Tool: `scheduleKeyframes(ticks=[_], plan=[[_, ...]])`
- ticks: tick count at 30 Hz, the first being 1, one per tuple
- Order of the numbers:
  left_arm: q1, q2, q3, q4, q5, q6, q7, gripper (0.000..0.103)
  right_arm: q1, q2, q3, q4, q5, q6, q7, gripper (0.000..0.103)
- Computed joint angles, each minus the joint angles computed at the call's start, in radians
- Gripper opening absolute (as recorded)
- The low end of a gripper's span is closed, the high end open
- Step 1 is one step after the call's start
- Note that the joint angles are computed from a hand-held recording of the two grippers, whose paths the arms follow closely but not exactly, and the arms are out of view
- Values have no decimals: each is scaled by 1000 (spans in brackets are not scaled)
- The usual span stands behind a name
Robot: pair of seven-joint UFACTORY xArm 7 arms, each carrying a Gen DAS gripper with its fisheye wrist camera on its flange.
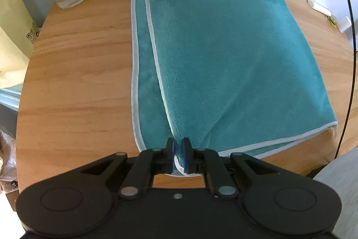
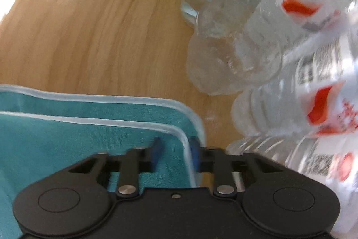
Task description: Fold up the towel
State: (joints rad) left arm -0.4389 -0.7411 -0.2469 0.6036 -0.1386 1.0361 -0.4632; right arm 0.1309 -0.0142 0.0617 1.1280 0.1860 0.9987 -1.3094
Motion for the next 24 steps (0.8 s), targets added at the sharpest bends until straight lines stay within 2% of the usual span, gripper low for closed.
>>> scheduleKeyframes(ticks=[9, 15, 17, 24], plan=[[6, -22, -13, 20, -2, 11, -53, 7, -21, -47, -28, -1, 154, 28, -17, 5], [-2, -52, -7, 28, -24, 13, -83, 7, -48, -122, -77, 15, 276, 119, -65, 5], [0, -59, -8, 34, -23, 27, -88, 7, -54, -110, -85, 46, 310, 150, -51, 5], [22, -37, -22, 43, 19, 105, -97, 7, -17, -75, -29, -36, 280, -57, 6, 5]])
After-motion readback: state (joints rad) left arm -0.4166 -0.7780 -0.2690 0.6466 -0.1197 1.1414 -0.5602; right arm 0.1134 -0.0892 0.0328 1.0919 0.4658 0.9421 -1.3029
